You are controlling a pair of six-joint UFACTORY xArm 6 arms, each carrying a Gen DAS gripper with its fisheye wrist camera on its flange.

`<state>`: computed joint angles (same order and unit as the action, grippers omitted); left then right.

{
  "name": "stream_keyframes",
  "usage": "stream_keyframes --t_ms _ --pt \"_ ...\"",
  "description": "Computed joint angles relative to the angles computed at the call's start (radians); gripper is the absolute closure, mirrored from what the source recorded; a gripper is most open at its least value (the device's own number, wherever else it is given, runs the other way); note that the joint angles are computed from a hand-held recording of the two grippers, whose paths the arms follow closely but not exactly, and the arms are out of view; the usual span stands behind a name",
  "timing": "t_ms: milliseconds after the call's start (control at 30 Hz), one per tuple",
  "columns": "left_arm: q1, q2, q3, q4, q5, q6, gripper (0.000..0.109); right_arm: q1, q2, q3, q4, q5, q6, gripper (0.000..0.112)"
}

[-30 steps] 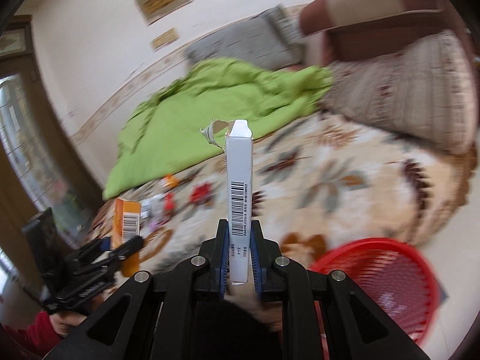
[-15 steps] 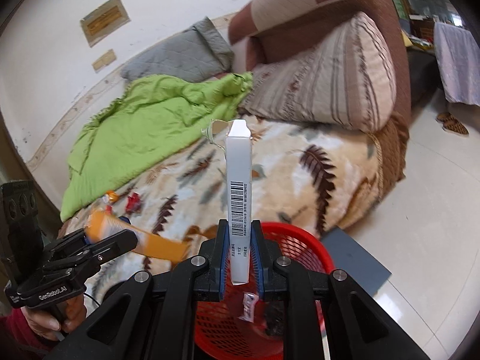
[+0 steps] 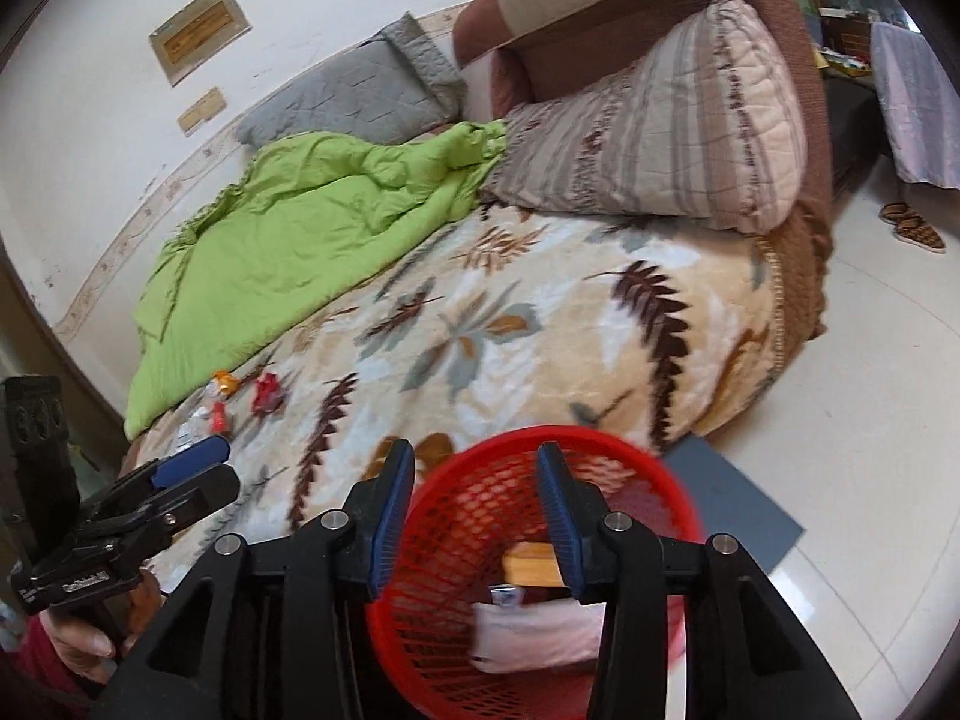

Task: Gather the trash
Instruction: 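Grasp the red wrapper with the right gripper while the left grasps the purple tissue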

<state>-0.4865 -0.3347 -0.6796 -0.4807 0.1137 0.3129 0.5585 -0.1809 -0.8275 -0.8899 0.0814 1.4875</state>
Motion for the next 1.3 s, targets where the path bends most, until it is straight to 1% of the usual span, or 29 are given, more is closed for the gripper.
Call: stream_keyframes --t_ms 67,167,200,267,300,433,533,600,633,700,733,867,900,967,1000,1033,1067,1133,1167,1200,1233,1300 --pt "0.038 -0.041 0.036 0.013 0.004 -0.012 0.036 0.020 0.034 -0.032 0.016 -0.012 -0.021 0.063" --pt "0.099 -0.097 0.085 0.034 0.006 -0.026 0.034 0.061 0.097 -0.091 0.103 -0.014 -0.121 0.059" --pt "0.117 -0.109 0.096 0.033 0.007 -0.023 0.034 0.079 0.126 -0.117 0.152 -0.022 -0.171 0.057" --pt "0.167 -0.141 0.122 0.027 0.014 -0.020 0.034 0.104 0.166 -0.150 0.244 -0.035 -0.265 0.056" --pt "0.191 -0.155 0.134 0.012 0.018 -0.007 0.034 0.123 0.192 -0.174 0.311 -0.041 -0.333 0.056" --pt "0.290 -0.193 0.176 -0.003 0.018 0.011 0.034 0.190 0.291 -0.283 0.509 -0.039 -0.553 0.055" --pt "0.385 -0.207 0.208 0.011 0.006 0.004 0.033 0.243 0.376 -0.384 0.679 -0.025 -0.738 0.054" --pt "0.433 -0.199 0.214 -0.034 -0.004 0.036 0.033 0.272 0.428 -0.449 0.786 -0.008 -0.847 0.054" --pt "0.467 -0.195 0.218 -0.051 -0.014 0.048 0.033 0.284 0.454 -0.483 0.825 0.002 -0.889 0.054" --pt "0.513 -0.182 0.225 -0.023 -0.037 0.026 0.033 0.306 0.515 -0.566 0.871 0.033 -0.948 0.054" --pt "0.548 -0.170 0.225 -0.001 -0.048 0.012 0.033 0.311 0.533 -0.591 0.889 0.042 -0.971 0.054" --pt "0.623 -0.118 0.201 -0.038 -0.071 0.048 0.033 0.335 0.645 -0.756 0.974 0.113 -1.063 0.053" --pt "0.639 -0.092 0.180 -0.095 -0.064 0.088 0.033 0.339 0.684 -0.816 0.991 0.138 -1.084 0.053" --pt "0.663 -0.021 0.117 -0.210 -0.035 0.156 0.033 0.337 0.757 -0.933 0.964 0.193 -1.067 0.053" --pt "0.672 0.012 0.088 -0.238 -0.018 0.167 0.033 0.335 0.810 -1.017 0.959 0.228 -1.059 0.053" --pt "0.683 0.057 0.044 -0.282 0.008 0.202 0.033 0.335 0.841 -1.067 0.967 0.248 -1.059 0.053" --pt "0.682 0.090 0.017 -0.285 0.015 0.206 0.033 0.335 0.880 -1.129 0.984 0.271 -1.060 0.053" --pt "0.683 0.149 -0.018 -0.210 -0.002 0.141 0.033 0.334 0.960 -1.256 1.021 0.307 -1.054 0.053" --pt "0.686 0.183 -0.043 -0.177 0.006 0.118 0.034 0.334 0.992 -1.306 1.032 0.319 -1.056 0.053" --pt "0.690 0.211 -0.061 -0.123 0.007 0.070 0.035 0.334 1.029 -1.364 1.021 0.338 -1.045 0.053" --pt "0.698 0.243 -0.076 -0.041 -0.003 -0.011 0.036 0.333 1.059 -1.415 1.003 0.361 -1.030 0.053" --pt "0.708 0.294 -0.115 0.016 0.006 -0.068 0.038 0.329 1.138 -1.550 0.994 0.426 -1.026 0.053"
